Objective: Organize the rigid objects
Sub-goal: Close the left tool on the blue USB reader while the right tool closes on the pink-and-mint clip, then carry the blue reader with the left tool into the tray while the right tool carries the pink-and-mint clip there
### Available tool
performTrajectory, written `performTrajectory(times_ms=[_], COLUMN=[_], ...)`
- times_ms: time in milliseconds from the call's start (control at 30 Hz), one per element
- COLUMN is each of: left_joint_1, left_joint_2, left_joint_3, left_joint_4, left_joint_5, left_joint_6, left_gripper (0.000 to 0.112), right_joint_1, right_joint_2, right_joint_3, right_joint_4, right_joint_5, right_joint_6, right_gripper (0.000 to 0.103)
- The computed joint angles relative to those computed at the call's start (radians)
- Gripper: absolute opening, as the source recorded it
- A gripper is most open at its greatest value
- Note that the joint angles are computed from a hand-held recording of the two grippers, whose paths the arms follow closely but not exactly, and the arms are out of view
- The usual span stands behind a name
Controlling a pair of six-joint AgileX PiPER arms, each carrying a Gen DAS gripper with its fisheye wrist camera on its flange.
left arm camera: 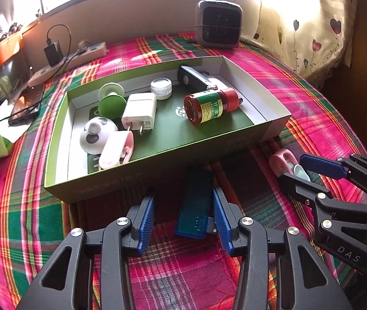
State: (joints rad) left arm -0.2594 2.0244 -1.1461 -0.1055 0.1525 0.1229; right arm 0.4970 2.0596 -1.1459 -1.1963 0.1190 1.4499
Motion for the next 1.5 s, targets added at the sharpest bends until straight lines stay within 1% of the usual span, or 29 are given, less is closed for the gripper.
performTrajectory(times_ms=[233,333,433,500,533,567,600,633,667,833,1333,1500], left_joint_1=[0.0,0.0,0.005,0.005,0.006,0.007,0.008,0.008,0.008,0.013,0.016,0.02], left_joint_2=[-0.004,-0.008,-0.009,-0.01,-0.011,-0.011,-0.012,-0.011,-0.012,-0.012,-0.015,-0.018], left_joint_3=[0.024,0.033,0.034,0.036,0.037,0.037,0.037,0.037,0.039,0.045,0.05,0.05], left_joint_4=[-0.013,0.048,0.044,0.03,0.007,0.007,-0.008,-0.012,-0.018,-0.122,-0.188,-0.301], left_joint_5=[-0.04,-0.052,-0.056,-0.058,-0.056,-0.056,-0.056,-0.056,-0.058,-0.065,-0.07,-0.064], left_joint_6=[0.011,-0.056,-0.056,-0.04,-0.017,-0.019,-0.006,-0.003,0.003,0.102,0.156,0.265], left_gripper=[0.041,0.036,0.032,0.028,0.022,0.021,0.021,0.021,0.021,0.021,0.021,0.021], right_joint_1=[0.026,0.027,0.025,0.03,0.032,0.033,0.033,0.034,0.034,0.03,0.032,0.032], right_joint_2=[0.017,0.018,0.016,0.017,0.017,0.017,0.017,0.016,0.015,0.011,0.008,0.005], right_joint_3=[-0.025,-0.027,-0.023,-0.025,-0.025,-0.025,-0.025,-0.023,-0.021,-0.013,-0.007,-0.003], right_joint_4=[-0.02,-0.018,-0.029,-0.029,-0.029,-0.029,-0.029,-0.043,-0.057,-0.082,-0.103,-0.113], right_joint_5=[0.062,0.065,0.061,0.069,0.073,0.074,0.074,0.075,0.074,0.067,0.066,0.064], right_joint_6=[0.009,0.009,0.021,0.021,0.02,0.02,0.022,0.037,0.054,0.082,0.112,0.126], right_gripper=[0.043,0.043,0.043,0.043,0.043,0.043,0.042,0.038,0.031,0.019,0.019,0.019])
